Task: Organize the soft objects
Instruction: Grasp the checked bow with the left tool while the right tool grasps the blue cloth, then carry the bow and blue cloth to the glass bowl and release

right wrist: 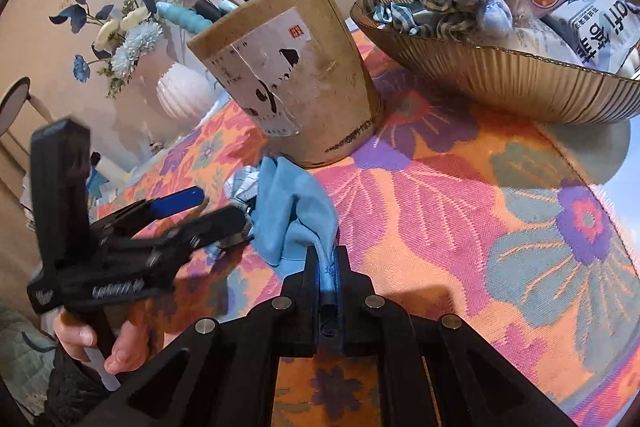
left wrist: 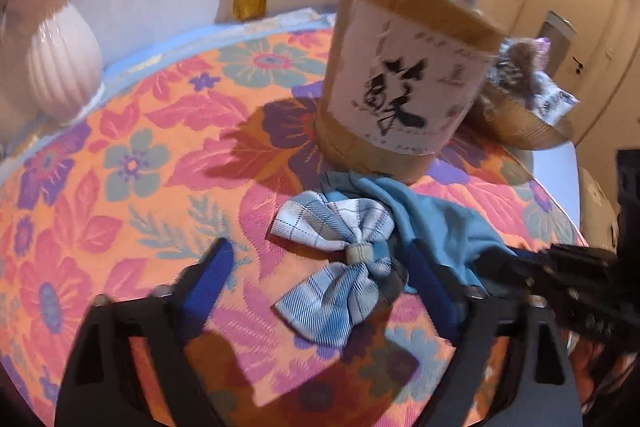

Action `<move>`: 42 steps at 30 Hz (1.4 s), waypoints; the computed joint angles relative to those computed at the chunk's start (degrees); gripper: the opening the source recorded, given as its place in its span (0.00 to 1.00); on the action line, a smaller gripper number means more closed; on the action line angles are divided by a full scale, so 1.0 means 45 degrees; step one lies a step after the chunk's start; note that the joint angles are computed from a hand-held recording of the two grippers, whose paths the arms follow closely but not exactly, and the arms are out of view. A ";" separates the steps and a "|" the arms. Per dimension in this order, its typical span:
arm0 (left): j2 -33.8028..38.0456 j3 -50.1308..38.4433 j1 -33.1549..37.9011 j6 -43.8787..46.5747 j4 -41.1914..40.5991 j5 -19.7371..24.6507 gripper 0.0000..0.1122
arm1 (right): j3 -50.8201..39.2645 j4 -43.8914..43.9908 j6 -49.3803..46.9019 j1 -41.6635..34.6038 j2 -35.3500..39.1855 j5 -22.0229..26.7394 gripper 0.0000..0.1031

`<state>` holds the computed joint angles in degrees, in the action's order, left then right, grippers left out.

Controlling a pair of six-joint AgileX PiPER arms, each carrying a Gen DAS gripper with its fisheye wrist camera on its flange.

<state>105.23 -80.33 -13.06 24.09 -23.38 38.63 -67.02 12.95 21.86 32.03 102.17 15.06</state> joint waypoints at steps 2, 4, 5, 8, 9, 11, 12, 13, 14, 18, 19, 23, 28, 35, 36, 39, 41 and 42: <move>-0.0237 0.0361 0.0039 0.0711 -0.0296 -0.0315 0.21 | -0.0081 0.1104 -0.1169 -0.0165 0.0039 0.0235 0.08; -0.0389 0.0418 0.0417 0.1571 -0.1133 0.0252 0.16 | -0.0290 0.1814 -0.1911 -0.0243 0.0163 0.0463 0.14; -0.0694 0.0803 0.0534 0.1418 -0.1060 0.0034 0.16 | -0.0523 0.1803 -0.2016 -0.0258 0.0243 0.0711 0.16; -0.1557 0.1959 0.1133 0.1329 -0.1210 -0.0498 0.16 | -0.1505 0.1066 -0.1193 -0.0039 0.0613 0.1289 0.56; -0.1963 0.2484 0.1496 0.1522 -0.1523 -0.0695 0.16 | -0.1868 0.0079 -0.0039 0.0145 0.0785 0.1414 0.78; -0.2519 0.3166 0.2108 0.1851 -0.1950 -0.0836 0.16 | -0.3277 -0.2436 0.2447 0.0590 0.1587 0.2259 0.94; -0.2751 0.3415 0.2399 0.1985 -0.2065 -0.0794 0.16 | -0.4124 -0.3287 0.3177 0.0816 0.2090 0.3015 0.94; -0.2970 0.3690 0.2750 0.2219 -0.2206 -0.0722 0.16 | -0.4992 -0.4500 0.4165 0.1148 0.2604 0.3842 0.96; -0.2956 0.3742 0.2995 0.2375 -0.2276 -0.0691 0.16 | -0.5976 -0.5773 0.4755 0.1512 0.3169 0.4792 0.96; -0.3435 0.4485 0.3669 0.2772 -0.2416 -0.0684 0.16 | -0.7114 -0.8990 0.6725 0.2719 0.3973 0.6259 0.53; -0.3653 0.4738 0.3808 0.2968 -0.2595 -0.0680 0.16 | -0.6934 -0.9093 0.6704 0.2816 0.3869 0.6108 0.36; -0.4224 0.5207 0.3970 0.3740 -0.3396 -0.0682 0.16 | -0.5892 -0.7734 0.5199 0.2921 0.3133 0.5016 0.18; -0.5193 0.4856 0.3145 0.2364 -0.2206 -0.0414 0.16 | -0.4795 -0.6937 0.4217 0.2997 0.1596 0.4066 0.17; -0.6523 0.2391 0.1093 -0.0368 -0.0316 0.0248 0.16 | -0.3971 -0.9160 0.5631 0.2556 -0.1583 0.4099 0.17; -0.6340 0.1684 0.0658 -0.1069 0.0259 0.0453 0.16 | -0.3912 -0.9498 0.5853 0.2484 -0.1912 0.4091 0.17; -0.4905 -0.1757 -0.0758 -0.3062 0.1415 0.1831 0.16 | -0.3862 -1.0876 0.6707 0.2075 -0.2917 0.4241 0.17; -0.3879 -0.3654 -0.1315 -0.3002 0.0972 0.2218 0.16 | -0.3982 -1.1129 0.6711 0.1384 -0.3371 0.4383 0.17; -0.3132 -0.4916 -0.1669 -0.3206 0.1044 0.2579 0.16 | -0.4089 -1.1071 0.6645 0.1069 -0.3475 0.4452 0.17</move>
<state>91.14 -102.45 -20.57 9.66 -18.68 50.24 -85.42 -36.87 51.76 36.84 86.53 35.09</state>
